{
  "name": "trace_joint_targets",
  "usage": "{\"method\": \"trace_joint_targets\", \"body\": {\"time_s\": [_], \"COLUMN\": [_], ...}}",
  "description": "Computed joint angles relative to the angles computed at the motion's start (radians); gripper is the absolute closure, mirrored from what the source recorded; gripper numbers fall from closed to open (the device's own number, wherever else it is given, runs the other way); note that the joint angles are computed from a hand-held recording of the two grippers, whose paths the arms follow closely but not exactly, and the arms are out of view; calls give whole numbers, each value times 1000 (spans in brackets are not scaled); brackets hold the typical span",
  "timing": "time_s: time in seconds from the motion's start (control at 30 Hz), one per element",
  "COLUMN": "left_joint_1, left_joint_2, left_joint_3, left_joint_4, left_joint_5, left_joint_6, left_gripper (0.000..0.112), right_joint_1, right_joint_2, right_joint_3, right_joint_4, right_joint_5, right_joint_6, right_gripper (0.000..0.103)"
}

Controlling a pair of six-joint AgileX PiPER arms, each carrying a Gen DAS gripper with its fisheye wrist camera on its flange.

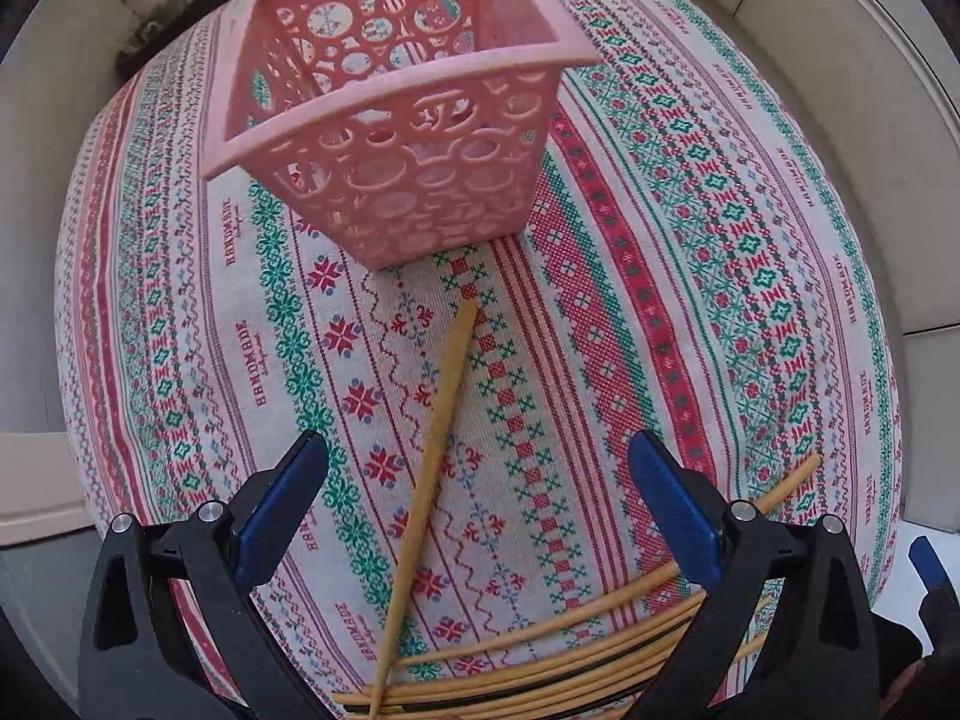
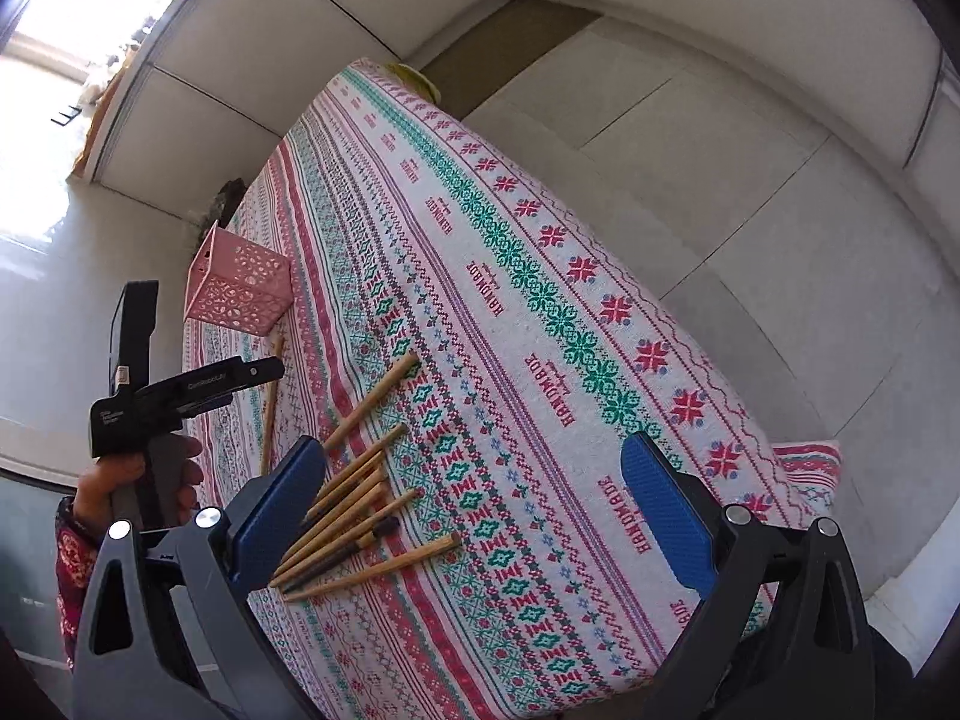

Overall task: Organize utensils
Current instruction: 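Grasp the lone wooden chopstick with the left tool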

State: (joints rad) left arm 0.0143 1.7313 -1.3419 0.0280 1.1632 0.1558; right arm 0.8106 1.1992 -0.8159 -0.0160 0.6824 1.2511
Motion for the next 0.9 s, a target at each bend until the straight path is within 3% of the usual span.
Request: {"method": "trace_joint_targets", "body": {"time_s": [0.13,0.27,0.37,0.43,0.47,0.5,0.67,0.8,0.9], "left_joint_1": [26,99,116,119,121,127,127,247,409], "left_joint_2": [84,103,85,45,31,18,-58,-184,-325], "left_joint_3": [-27,-19,40,80,78,77,183,292,322], "left_joint_4": [19,-58,-72,-86,-91,-98,-106,-224,-400], "left_joint_5": [10,-10,-79,-108,-111,-106,-187,-259,-162], "left_joint_6": [20,109,159,172,178,190,166,269,439], "left_gripper": [16,15,19,36,64,100,105,106,106], "right_joint_1": [-60,-86,-83,-74,-73,-72,-96,-140,-152], "right_joint_2": [22,51,72,74,77,76,98,184,270], "right_joint_3": [19,26,14,15,17,20,17,-36,-84], "right_joint_4": [148,209,215,192,182,172,183,315,427], "right_joint_5": [-50,-69,-67,-74,-84,-91,-95,-71,-61], "right_joint_6": [-118,-164,-172,-145,-133,-119,-103,-243,-356], "right_gripper": [7,7,7,7,7,7,7,7,7]}}
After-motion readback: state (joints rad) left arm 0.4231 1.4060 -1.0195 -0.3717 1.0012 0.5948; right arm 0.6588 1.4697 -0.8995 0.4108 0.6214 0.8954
